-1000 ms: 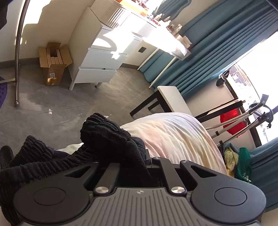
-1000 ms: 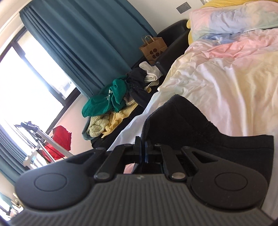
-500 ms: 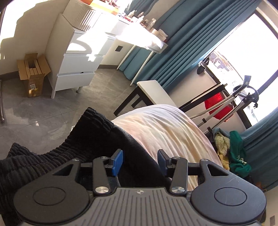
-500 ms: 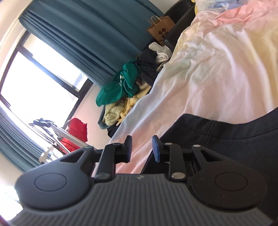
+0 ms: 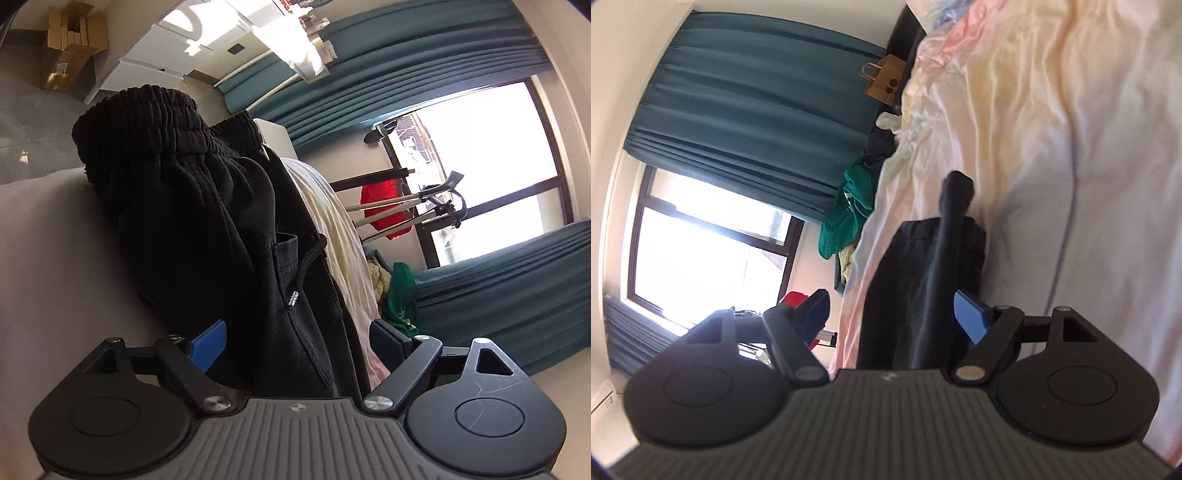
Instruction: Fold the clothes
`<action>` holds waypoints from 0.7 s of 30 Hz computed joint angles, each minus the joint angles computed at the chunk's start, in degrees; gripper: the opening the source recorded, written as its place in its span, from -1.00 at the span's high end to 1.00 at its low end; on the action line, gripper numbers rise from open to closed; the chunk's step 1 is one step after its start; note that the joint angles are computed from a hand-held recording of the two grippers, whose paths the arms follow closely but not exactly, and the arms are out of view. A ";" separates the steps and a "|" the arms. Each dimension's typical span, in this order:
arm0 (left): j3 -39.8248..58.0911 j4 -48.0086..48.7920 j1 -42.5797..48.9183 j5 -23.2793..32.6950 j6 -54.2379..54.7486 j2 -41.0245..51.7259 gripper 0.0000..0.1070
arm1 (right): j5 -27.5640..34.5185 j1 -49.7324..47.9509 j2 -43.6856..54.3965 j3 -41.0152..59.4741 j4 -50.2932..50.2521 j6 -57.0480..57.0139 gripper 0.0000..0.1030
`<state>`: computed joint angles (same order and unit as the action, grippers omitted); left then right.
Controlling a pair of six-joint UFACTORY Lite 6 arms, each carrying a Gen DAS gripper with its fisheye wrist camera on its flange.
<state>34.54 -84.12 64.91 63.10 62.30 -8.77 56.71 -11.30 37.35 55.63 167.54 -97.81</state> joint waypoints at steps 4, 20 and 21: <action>-0.12 -6.20 -3.72 -5.05 3.29 6.05 -0.79 | -0.44 -0.69 4.78 4.06 -5.71 6.61 -0.49; 6.39 -37.80 -20.56 -12.46 24.83 23.68 -0.60 | -17.38 3.79 26.42 39.49 1.39 -12.46 -0.22; 6.55 -39.35 -21.16 -12.89 25.20 23.87 -0.44 | -18.65 4.17 27.09 40.72 4.12 -14.45 -0.10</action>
<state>41.09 -123.47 43.75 50.22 87.51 15.10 38.06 -7.13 64.44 96.35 171.66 -112.26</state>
